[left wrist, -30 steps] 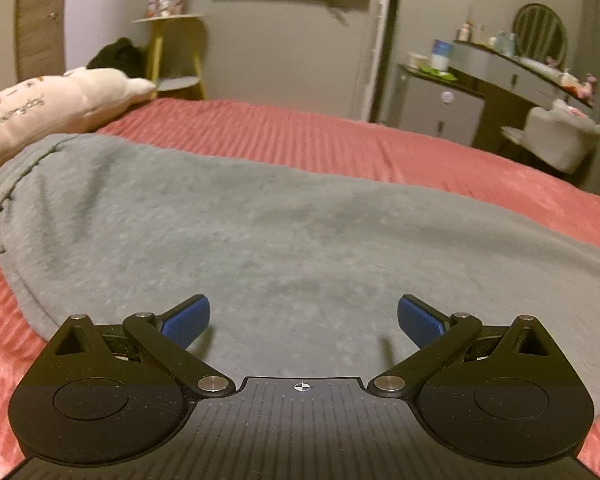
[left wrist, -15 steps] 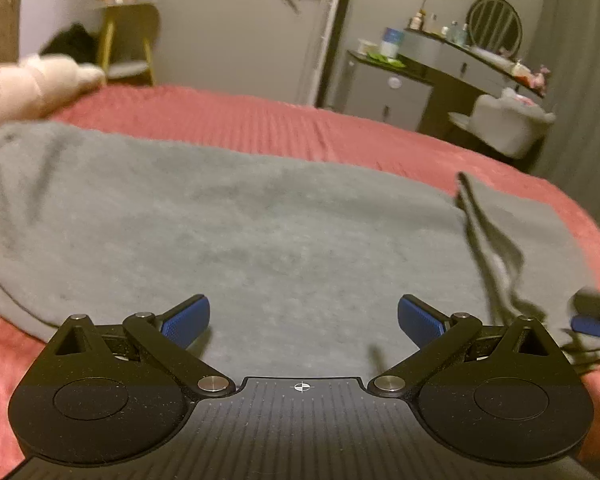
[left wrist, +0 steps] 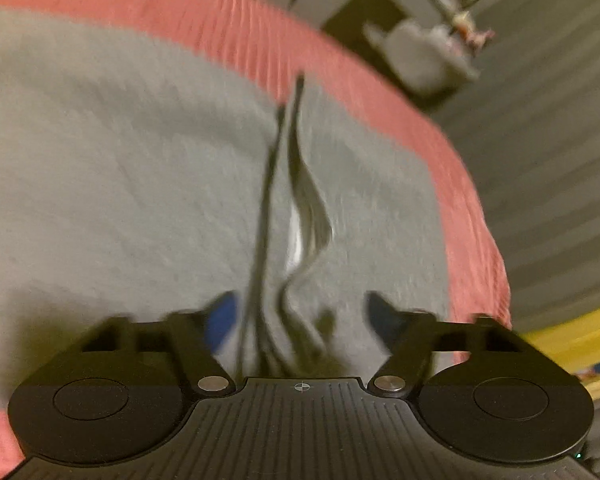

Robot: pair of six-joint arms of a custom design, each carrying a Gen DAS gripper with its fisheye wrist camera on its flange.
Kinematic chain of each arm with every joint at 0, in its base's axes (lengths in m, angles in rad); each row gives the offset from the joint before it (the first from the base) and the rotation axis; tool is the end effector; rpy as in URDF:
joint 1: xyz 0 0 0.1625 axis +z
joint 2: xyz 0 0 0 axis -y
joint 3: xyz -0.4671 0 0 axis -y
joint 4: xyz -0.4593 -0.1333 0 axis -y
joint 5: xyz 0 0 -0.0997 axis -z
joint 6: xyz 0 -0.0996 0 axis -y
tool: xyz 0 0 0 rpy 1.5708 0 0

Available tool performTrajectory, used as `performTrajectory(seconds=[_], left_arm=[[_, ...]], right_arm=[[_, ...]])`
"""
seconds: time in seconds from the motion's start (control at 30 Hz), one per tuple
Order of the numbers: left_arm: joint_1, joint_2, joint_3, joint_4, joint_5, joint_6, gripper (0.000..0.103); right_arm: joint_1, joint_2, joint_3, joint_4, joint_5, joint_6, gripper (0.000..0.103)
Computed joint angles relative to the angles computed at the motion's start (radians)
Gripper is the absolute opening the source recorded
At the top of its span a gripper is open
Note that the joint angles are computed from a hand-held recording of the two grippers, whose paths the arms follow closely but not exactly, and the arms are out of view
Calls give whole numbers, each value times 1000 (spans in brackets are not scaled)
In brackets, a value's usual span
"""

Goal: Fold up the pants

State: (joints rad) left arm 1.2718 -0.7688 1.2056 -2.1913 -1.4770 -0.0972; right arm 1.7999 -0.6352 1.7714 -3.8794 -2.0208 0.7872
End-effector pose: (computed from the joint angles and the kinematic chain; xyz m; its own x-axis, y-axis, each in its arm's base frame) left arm -0.1194 -0.8715 0.2137 -0.9801 0.1844 -0.0739 0.1954 0.9620 -0.1907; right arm 0.2445 -0.6522 0.0801 -0.7456 0.3989 -0.5338 0.6235 0.1349 -0.7701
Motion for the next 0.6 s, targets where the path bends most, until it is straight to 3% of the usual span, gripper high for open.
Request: performTrajectory(seconds=[0.13,0.17,0.2,0.23,0.27,0.3,0.37,0.6], left_arm=[[1,48,-57,27,-8,-16,68],[5,55,-65,22,-28,-30,66],[10,65,-79,22,-55,-48,57],[15,74,-89,21,-79,-69,42],[18,79,-90,21,-91,-85,35],[19,88,-99,28,-93,-93,31],[15,95,-99,29,-72,-83,29],[29,93,-103,26,-86,-149,19]], right_arm=[[-18,14,-5,-37,30,5,88],[-21,19,-7,-56,31,5,88],[-25,26,-10,-68,29,5,87],[-25,28,-11,-74,24,3,78],[-24,32,-16,-76,9,-1,71],[-24,35,-21,-75,0,-3,58],[-27,36,-30,-59,-26,16,45],[-33,46,-51,-41,-39,38,46]])
